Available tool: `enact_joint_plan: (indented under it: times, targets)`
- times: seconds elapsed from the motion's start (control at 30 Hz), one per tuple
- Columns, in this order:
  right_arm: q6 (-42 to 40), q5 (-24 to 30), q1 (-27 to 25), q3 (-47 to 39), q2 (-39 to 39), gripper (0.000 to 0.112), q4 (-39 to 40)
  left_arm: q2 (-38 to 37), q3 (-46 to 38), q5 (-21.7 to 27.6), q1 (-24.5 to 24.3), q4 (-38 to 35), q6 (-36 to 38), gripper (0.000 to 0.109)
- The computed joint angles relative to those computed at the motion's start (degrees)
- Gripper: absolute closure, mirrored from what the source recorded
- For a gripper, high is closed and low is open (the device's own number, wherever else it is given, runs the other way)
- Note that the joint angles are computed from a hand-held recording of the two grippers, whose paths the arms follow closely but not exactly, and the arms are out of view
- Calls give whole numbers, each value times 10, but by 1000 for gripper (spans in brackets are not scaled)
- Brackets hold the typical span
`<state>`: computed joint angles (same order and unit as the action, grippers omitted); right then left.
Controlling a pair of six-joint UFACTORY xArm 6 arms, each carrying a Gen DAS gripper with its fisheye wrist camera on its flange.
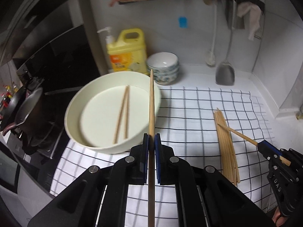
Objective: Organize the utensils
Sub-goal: 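Carry the held chopsticks with both tools over the cream-white bowl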
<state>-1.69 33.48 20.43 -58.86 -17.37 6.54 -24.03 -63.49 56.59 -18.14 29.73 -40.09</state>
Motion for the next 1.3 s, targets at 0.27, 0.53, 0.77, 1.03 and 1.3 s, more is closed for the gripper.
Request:
enact_joint_plan:
  times: [0.27, 0.53, 0.77, 1.03, 1.3]
  targets:
    - [85, 24, 81, -115, 64, 106, -44, -48, 9, -27, 118, -80, 125, 101]
    - [161, 44, 156, -286, 209, 106, -97, -12, -6, -85, 245, -200, 286, 101]
    - [196, 93, 189, -469, 360, 106, -108, 57, -38, -103, 317, -281, 394, 101]
    - [232, 159, 207, -623, 486, 106, -127, 119, -62, -99, 345, -347, 474, 101]
    - [228, 217, 209, -711, 559, 106, -115, 177, -85, -93, 348, -363, 502, 101]
